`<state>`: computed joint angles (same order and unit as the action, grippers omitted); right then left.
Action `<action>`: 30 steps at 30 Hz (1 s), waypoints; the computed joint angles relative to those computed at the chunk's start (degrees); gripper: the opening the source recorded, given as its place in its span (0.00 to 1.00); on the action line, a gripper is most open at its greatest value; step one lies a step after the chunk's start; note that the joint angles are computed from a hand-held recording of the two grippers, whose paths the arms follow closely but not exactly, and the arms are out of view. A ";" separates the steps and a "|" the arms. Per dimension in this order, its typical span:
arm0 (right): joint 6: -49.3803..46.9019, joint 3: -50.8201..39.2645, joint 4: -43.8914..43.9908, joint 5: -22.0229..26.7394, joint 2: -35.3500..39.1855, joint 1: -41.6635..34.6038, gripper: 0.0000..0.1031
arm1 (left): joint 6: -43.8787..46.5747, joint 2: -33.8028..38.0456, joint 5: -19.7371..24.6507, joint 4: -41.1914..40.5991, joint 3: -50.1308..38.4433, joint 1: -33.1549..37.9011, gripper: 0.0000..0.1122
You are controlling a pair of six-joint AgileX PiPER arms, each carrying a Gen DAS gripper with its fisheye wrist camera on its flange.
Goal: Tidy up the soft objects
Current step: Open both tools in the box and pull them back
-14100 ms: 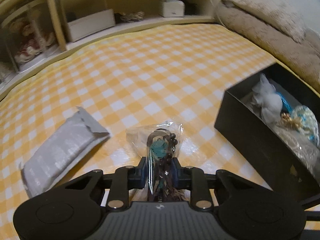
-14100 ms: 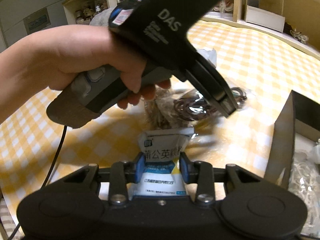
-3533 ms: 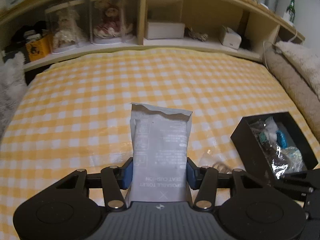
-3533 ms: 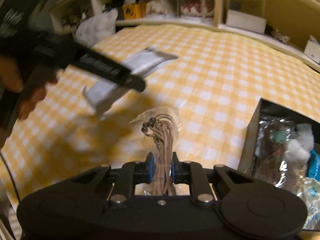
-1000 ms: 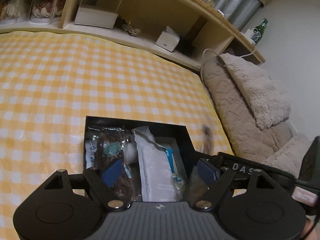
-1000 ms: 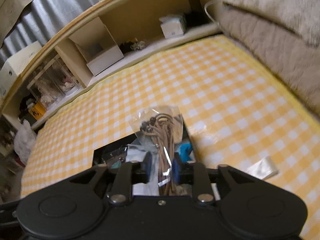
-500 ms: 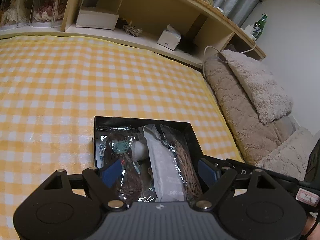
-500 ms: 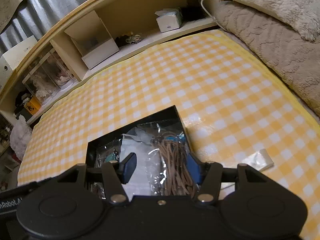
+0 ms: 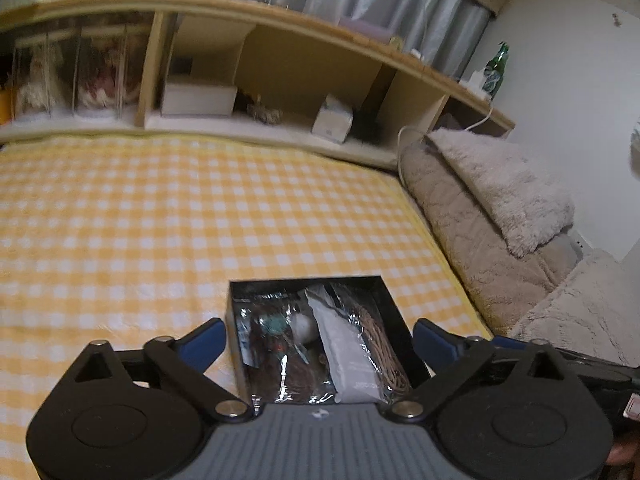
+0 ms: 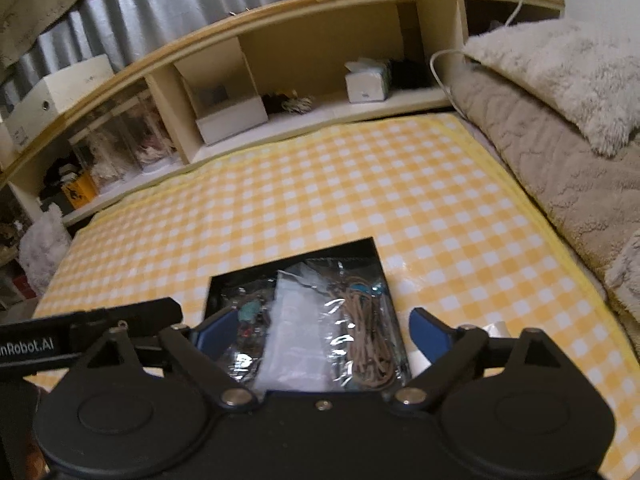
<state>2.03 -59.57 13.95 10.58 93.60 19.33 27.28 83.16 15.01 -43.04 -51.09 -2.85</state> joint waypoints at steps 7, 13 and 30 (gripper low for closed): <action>11.15 2.97 -8.12 4.54 -9.68 1.69 1.00 | -13.71 -10.58 6.10 17.28 1.23 1.84 0.92; 26.42 5.49 -23.16 9.39 -19.22 5.47 1.00 | -11.76 -21.13 9.51 17.41 5.25 4.42 0.92; 67.25 23.30 -67.43 15.52 -36.20 22.23 1.00 | -0.51 -38.27 12.45 11.36 19.72 10.00 0.92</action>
